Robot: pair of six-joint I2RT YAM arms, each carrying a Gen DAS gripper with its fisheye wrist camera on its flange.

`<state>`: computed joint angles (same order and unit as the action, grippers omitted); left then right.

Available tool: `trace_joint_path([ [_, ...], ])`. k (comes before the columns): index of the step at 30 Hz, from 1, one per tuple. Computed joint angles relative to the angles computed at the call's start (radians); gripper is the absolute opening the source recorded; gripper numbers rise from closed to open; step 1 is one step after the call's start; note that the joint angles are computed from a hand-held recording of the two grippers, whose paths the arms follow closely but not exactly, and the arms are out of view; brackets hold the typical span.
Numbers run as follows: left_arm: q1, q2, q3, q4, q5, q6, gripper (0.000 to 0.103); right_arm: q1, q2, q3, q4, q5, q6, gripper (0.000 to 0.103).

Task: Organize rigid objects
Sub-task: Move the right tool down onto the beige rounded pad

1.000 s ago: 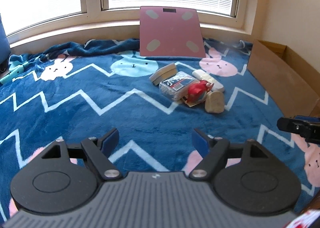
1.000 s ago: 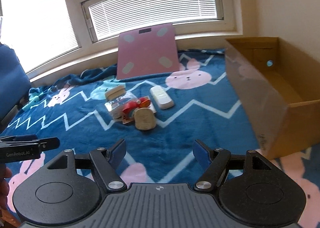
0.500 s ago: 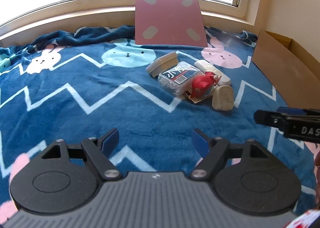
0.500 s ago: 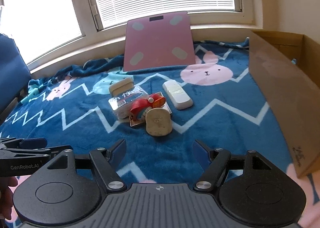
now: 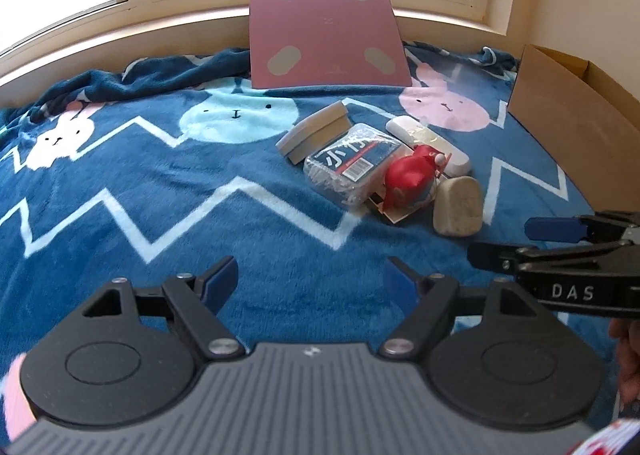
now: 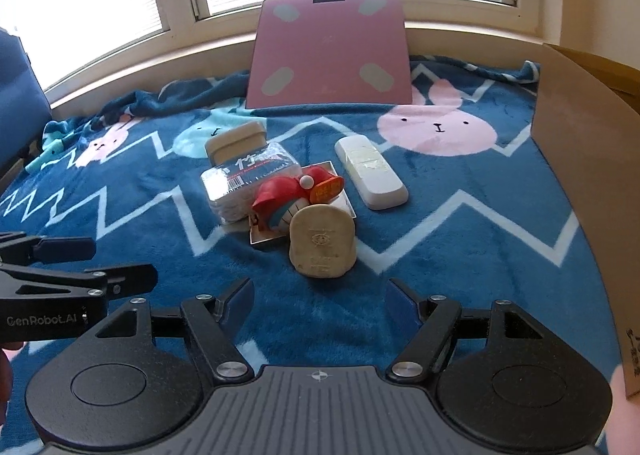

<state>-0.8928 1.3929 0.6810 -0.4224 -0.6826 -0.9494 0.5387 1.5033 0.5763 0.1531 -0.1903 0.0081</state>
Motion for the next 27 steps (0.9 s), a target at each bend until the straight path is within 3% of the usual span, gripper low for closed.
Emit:
trace_joint_path([
  [10,0.062,0.023,-0.003,0.076,0.032,0.08,0.076,0.001,0.077,0.038,0.055,-0.023,-0.003,0.067],
  [27,0.123,0.071,-0.001,0.173,0.067,0.164,0.076,-0.011,0.201,0.101,0.116,-0.04,-0.001,0.04],
])
